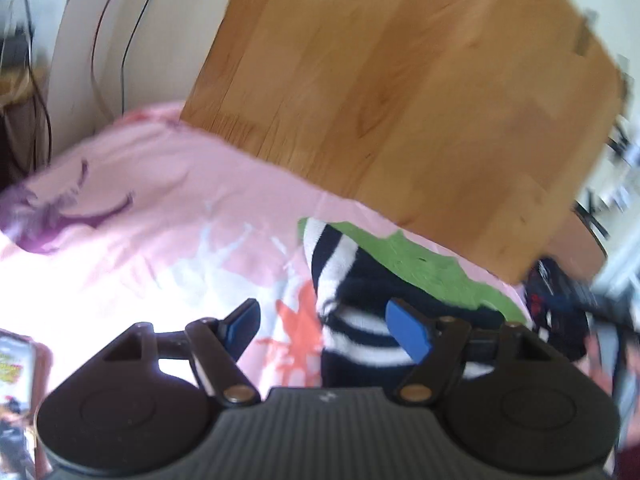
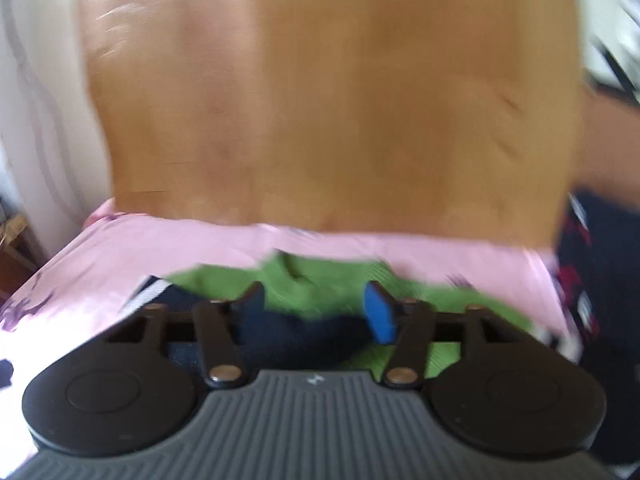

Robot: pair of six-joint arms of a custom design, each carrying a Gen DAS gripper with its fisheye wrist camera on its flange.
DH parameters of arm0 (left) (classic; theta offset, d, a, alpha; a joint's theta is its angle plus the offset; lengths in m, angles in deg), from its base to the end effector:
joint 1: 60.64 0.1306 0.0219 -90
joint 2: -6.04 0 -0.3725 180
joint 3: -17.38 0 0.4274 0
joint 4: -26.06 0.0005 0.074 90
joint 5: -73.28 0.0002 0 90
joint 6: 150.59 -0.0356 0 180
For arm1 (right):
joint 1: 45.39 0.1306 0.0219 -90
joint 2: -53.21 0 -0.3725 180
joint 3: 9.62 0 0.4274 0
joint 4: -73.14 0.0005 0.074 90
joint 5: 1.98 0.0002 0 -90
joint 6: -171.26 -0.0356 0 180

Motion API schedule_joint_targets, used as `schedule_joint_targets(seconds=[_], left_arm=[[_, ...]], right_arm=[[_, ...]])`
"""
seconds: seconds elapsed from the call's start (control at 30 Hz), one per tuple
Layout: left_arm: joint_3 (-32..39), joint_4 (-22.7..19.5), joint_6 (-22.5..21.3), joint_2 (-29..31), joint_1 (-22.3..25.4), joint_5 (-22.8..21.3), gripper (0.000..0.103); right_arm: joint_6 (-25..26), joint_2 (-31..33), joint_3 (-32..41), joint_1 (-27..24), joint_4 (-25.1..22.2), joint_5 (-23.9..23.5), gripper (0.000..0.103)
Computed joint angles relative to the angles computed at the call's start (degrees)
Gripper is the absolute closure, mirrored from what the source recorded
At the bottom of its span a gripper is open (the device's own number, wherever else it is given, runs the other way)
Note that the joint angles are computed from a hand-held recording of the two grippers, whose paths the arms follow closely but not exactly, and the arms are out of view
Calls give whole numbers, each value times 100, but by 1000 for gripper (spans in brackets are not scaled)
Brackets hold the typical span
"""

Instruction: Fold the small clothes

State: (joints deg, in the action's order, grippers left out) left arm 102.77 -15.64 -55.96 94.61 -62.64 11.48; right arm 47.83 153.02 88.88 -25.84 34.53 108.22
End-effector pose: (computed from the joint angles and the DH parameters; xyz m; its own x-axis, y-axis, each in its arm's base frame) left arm 0.5130 -0.0352 0.4048 -0.7324 -0.0456 -0.6794 0.3073 0.8682 -0.3896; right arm 0.5649 0.1870 0.4188 -0.5402 0.3568 -0.7621 0.2793 0.9303 0.2376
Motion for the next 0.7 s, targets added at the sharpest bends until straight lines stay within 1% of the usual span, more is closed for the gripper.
schedule_joint_targets(seconds=[0.07, 0.13, 0.2, 0.23, 0.27, 0.33, 0.43, 0.5, 0.57, 0.6, 0.63, 0.67, 0.7], left_arm=[[341, -96, 344, 344, -116, -75, 32], [556, 7, 537, 594, -280, -340, 32], [722, 104, 514, 815, -454, -722, 32], [798, 133, 505, 921, -535, -882, 32], [926, 141, 499, 1078, -611, -1007, 32], [1148, 127, 441, 1357, -718, -1117, 33], [1285, 185, 196, 1602, -815, -954, 33], [1240, 244, -9, 1626, -871, -969, 32], [1125, 392, -159, 1590, -912, -1008, 32], [1072, 469, -181, 1566, -927, -1014, 30], [1034, 556, -163, 1563, -934, -1011, 29], [999, 615, -128, 1553, -925, -992, 29], [970, 651, -93, 1548, -909, -973, 28]], right_arm=[[-197, -296, -422, -142, 171, 23, 43], [-339, -536, -767, -267, 425, 2, 43], [-236, -698, -1012, -317, 619, -216, 43], [-12, -750, -1130, -361, 761, -414, 43], [273, -770, -1208, -364, 878, -575, 43], [1094, -861, -1381, -390, 985, -863, 42], [2428, -669, -1331, -366, 894, -911, 41], [3190, -479, -1267, -405, 919, -1039, 41], [3852, -288, -1217, -460, 1050, -1195, 42], [4098, -206, -1179, -477, 1098, -1255, 44], [4305, -92, -1082, -516, 1044, -1405, 45], [4381, 21, -943, -547, 875, -1543, 71], [4346, 121, -766, -585, 586, -1696, 94]])
